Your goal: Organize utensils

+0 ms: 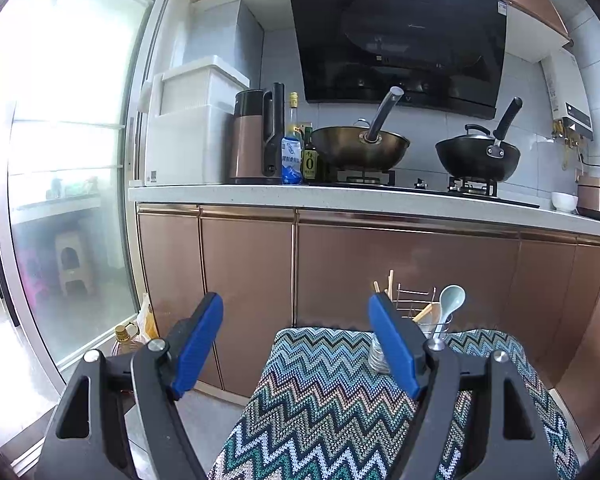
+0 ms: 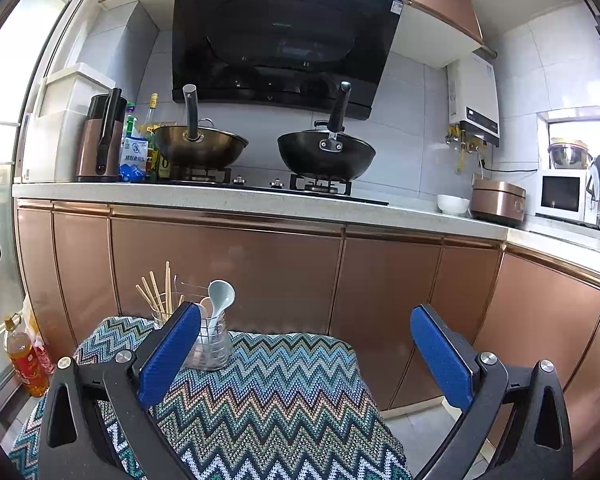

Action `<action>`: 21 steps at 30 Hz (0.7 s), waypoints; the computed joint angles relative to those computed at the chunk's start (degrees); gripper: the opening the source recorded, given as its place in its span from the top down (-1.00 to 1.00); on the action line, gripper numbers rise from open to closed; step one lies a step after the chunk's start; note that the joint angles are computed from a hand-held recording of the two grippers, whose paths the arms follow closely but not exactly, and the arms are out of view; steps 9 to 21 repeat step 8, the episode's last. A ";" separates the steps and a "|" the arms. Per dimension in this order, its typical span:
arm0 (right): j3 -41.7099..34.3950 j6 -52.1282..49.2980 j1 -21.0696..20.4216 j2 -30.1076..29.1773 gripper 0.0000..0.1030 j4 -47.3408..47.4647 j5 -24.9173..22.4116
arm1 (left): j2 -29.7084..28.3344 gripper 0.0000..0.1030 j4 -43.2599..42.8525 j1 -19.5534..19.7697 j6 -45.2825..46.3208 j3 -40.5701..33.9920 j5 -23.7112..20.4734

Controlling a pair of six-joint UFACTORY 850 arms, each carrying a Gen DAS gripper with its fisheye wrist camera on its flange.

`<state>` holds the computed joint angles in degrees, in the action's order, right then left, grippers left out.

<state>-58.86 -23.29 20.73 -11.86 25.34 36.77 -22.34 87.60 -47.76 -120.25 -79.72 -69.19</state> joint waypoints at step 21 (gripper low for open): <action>-0.04 -0.15 0.06 -0.04 -1.00 0.21 0.02 | 0.23 -0.44 -0.14 0.14 -0.33 0.23 0.42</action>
